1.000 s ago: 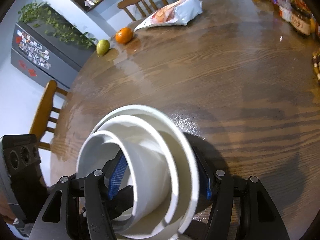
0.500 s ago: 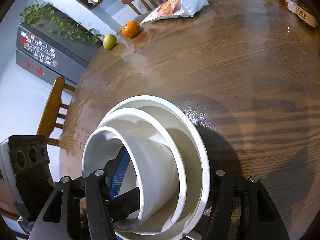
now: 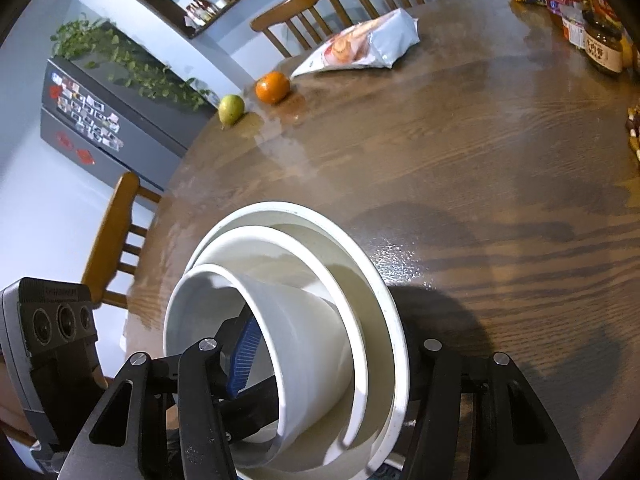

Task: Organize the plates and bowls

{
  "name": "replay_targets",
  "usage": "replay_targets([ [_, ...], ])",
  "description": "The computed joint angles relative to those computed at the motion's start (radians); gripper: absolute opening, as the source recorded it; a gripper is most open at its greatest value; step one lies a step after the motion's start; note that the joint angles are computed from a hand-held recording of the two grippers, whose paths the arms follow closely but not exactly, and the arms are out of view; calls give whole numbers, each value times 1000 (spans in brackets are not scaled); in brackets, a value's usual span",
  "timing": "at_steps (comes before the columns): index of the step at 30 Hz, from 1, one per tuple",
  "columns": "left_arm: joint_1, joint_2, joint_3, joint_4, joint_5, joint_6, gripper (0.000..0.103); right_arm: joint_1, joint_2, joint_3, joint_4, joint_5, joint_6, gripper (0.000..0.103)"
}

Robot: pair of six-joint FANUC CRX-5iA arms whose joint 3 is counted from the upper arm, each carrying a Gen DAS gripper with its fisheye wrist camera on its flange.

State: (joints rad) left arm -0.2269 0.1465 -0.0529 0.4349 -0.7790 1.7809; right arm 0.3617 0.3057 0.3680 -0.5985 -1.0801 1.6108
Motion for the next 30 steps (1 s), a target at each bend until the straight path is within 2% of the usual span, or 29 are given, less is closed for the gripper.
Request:
replay_targets([
  [6,-19,-62,-41,12,-19,-4,64,8,-72,-56,13,8,6,58],
  [17,-59,-145,-141,55,-69,-27,64,30,-240,-245,46,48,14,58],
  [30,-55,-117,-178,102,-113,-32,63,43,-241,-305,68,33,-23,58],
])
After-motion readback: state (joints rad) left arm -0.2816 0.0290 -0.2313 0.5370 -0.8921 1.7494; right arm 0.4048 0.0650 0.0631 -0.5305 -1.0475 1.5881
